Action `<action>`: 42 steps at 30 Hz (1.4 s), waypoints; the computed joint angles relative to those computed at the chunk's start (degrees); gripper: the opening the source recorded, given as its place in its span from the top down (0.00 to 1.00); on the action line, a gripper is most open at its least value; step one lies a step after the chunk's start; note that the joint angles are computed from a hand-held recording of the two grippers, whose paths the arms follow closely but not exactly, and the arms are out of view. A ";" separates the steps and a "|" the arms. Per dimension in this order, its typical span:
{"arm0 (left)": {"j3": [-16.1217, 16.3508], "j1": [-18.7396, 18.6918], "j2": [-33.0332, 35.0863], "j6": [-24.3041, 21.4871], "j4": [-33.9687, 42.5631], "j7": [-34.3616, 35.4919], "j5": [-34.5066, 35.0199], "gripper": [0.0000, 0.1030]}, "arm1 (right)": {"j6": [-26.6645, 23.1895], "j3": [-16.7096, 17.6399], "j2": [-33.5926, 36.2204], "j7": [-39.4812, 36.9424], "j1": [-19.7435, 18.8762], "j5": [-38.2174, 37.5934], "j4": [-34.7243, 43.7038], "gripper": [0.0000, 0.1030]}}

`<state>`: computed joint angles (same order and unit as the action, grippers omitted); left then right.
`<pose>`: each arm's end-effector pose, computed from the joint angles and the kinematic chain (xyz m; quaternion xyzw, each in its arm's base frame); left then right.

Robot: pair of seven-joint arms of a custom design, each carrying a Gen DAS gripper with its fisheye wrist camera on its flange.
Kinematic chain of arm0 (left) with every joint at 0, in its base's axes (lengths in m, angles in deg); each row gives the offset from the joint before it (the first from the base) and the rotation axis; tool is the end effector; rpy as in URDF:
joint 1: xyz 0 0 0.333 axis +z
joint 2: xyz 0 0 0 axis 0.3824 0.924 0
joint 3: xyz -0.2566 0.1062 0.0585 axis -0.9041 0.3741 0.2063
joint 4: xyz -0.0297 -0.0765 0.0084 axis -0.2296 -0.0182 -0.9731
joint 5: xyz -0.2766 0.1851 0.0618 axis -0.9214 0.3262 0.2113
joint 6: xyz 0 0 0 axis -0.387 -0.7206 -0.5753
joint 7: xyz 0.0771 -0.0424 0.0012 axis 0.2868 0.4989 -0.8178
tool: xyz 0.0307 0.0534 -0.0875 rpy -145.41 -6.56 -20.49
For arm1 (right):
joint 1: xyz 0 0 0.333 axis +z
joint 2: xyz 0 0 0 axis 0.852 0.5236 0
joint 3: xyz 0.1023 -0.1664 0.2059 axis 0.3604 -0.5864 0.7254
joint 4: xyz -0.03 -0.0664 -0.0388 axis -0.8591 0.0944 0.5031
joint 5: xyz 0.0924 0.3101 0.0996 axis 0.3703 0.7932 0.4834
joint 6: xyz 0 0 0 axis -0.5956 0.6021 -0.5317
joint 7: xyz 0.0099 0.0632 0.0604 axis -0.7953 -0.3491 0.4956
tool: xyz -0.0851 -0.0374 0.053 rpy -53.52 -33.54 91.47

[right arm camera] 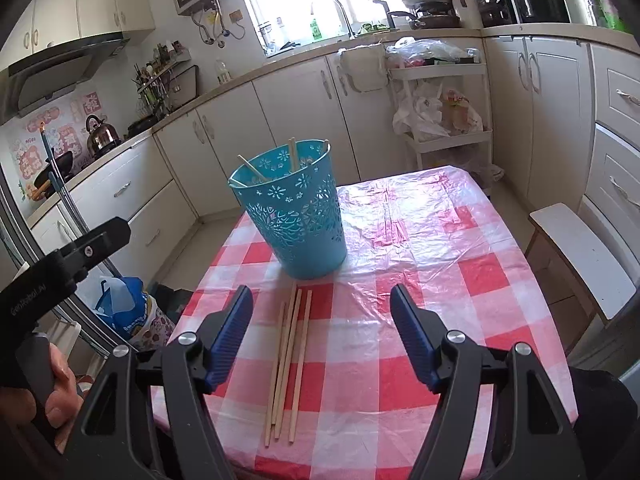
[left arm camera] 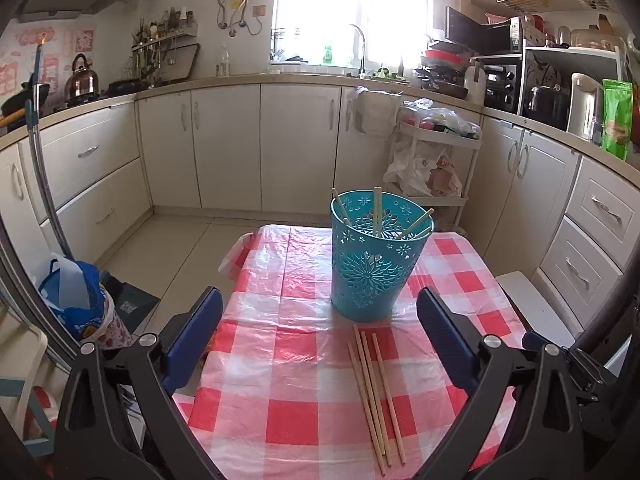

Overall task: Organize utensils
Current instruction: 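Pull both open tools back from the basket toward the remaining sticks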

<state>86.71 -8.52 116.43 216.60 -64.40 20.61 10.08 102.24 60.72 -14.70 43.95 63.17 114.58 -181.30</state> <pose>0.6206 -0.3511 0.4605 -0.6792 0.5389 -0.3349 0.3690 0.6494 0.1329 0.4306 -0.6653 0.5849 -0.1688 0.4321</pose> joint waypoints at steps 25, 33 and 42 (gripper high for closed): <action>-7.27 0.53 -13.29 -4.48 -16.81 -8.58 11.59 0.07 | 2.37 -2.08 -13.09 -19.60 2.77 22.08 -14.71 0.29; -6.61 1.26 -9.57 -3.13 -14.05 -5.99 7.17 0.07 | 1.46 -3.79 -9.86 -12.07 3.75 13.80 -13.69 0.29; -5.89 3.21 -6.57 1.00 -12.88 -2.77 -0.52 0.07 | 1.24 -3.43 -7.10 -6.44 3.00 6.51 -12.45 0.29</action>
<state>80.82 -5.31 109.86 217.60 -77.29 17.84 9.56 103.48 57.29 -21.81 37.50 66.17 121.09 -193.76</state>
